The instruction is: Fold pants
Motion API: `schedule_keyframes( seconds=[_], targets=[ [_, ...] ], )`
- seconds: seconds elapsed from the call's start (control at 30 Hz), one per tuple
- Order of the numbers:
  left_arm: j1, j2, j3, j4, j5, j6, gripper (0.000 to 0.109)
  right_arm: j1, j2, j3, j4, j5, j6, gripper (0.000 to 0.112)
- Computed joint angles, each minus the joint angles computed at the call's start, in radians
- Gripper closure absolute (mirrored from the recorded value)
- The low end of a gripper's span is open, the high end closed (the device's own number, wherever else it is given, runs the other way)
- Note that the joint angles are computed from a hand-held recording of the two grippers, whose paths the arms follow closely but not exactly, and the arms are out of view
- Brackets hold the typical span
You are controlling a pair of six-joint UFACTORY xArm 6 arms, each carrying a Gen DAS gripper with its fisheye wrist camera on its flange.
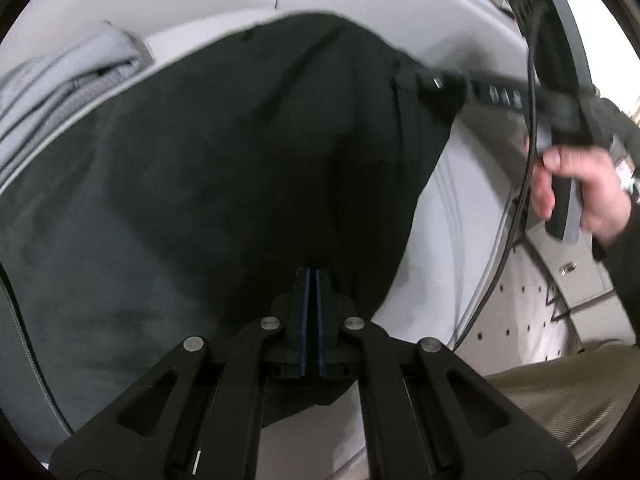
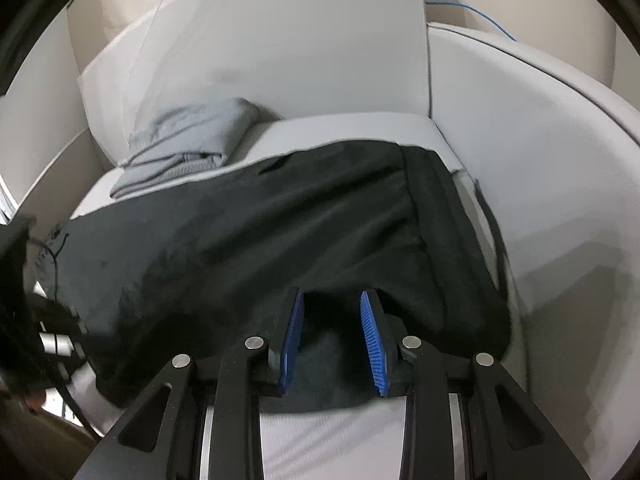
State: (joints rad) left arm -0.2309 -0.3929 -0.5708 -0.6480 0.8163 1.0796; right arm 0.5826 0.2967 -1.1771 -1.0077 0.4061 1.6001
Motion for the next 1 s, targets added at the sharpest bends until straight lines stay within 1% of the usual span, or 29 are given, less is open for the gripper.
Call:
schedule_keyframes(
  seconds=[0.03,0.1,0.13,0.2,0.27,0.33,0.4,0.43,0.47,0.5,0.53,0.57,0.6,0.63,0.7,0.73,0.8,0.83,0.93,1.0],
  targets=[
    [-0.006,0.014,0.001,0.020,-0.010,-0.007,0.109,-0.004,0.016,-0.009,0.018,-0.004,-0.017,0.082],
    [0.021,0.022,-0.001,0.003,0.000,0.040,0.109,-0.017,0.044,-0.012,0.071,-0.016,-0.053,0.082],
    [0.035,0.029,-0.009,0.013,0.011,0.040,0.109,-0.021,0.047,-0.004,0.069,-0.025,-0.052,0.084],
    [0.073,0.050,-0.036,0.027,0.042,0.036,0.109,-0.023,0.042,0.012,0.016,-0.023,-0.025,0.086],
    [0.116,0.068,-0.057,0.025,0.080,0.075,0.109,-0.015,0.031,0.033,0.002,-0.009,-0.018,0.088],
    [0.139,0.074,-0.063,0.021,0.096,0.115,0.109,-0.023,0.019,0.066,-0.011,-0.030,0.014,0.089],
    [0.155,0.090,-0.086,0.036,0.121,0.115,0.109,-0.034,0.023,0.080,-0.010,-0.060,0.022,0.090],
    [0.155,0.099,-0.105,0.056,0.135,0.096,0.109,-0.028,0.021,0.077,0.022,-0.045,-0.022,0.090],
    [0.155,0.104,-0.125,0.060,0.140,0.088,0.109,-0.019,0.016,0.070,0.096,-0.016,-0.098,0.090],
    [0.156,0.113,-0.146,0.038,0.135,0.104,0.109,-0.006,0.012,0.049,0.128,0.028,-0.132,0.090],
    [0.184,0.122,-0.175,0.013,0.142,0.145,0.109,0.002,0.003,0.031,0.119,0.044,-0.136,0.090],
    [0.183,0.144,-0.213,-0.003,0.124,0.148,0.109,0.009,-0.007,0.007,0.068,0.052,-0.113,0.090],
    [0.178,0.172,-0.251,-0.003,0.108,0.125,0.109,0.017,-0.011,-0.025,0.016,0.079,-0.095,0.090],
    [0.170,0.214,-0.302,-0.004,0.090,0.087,0.109,0.020,-0.007,-0.056,0.002,0.103,-0.102,0.090],
    [0.150,0.300,-0.400,-0.027,0.039,0.021,0.109,0.000,0.048,-0.152,0.057,0.110,-0.178,0.089],
    [0.133,0.354,-0.455,-0.031,-0.001,-0.018,0.109,-0.013,0.081,-0.198,0.081,0.107,-0.204,0.089],
    [0.125,0.428,-0.528,-0.041,-0.033,-0.051,0.109,-0.041,0.161,-0.303,0.137,0.108,-0.252,0.089],
    [0.110,0.475,-0.569,-0.040,-0.063,-0.078,0.109,-0.054,0.208,-0.362,0.166,0.108,-0.275,0.089],
    [0.089,0.566,-0.641,0.003,-0.101,-0.133,0.109,-0.077,0.328,-0.506,0.265,0.131,-0.353,0.089],
    [0.067,0.610,-0.655,0.052,-0.149,-0.166,0.109,-0.094,0.424,-0.628,0.372,0.182,-0.468,0.089]
  ],
)
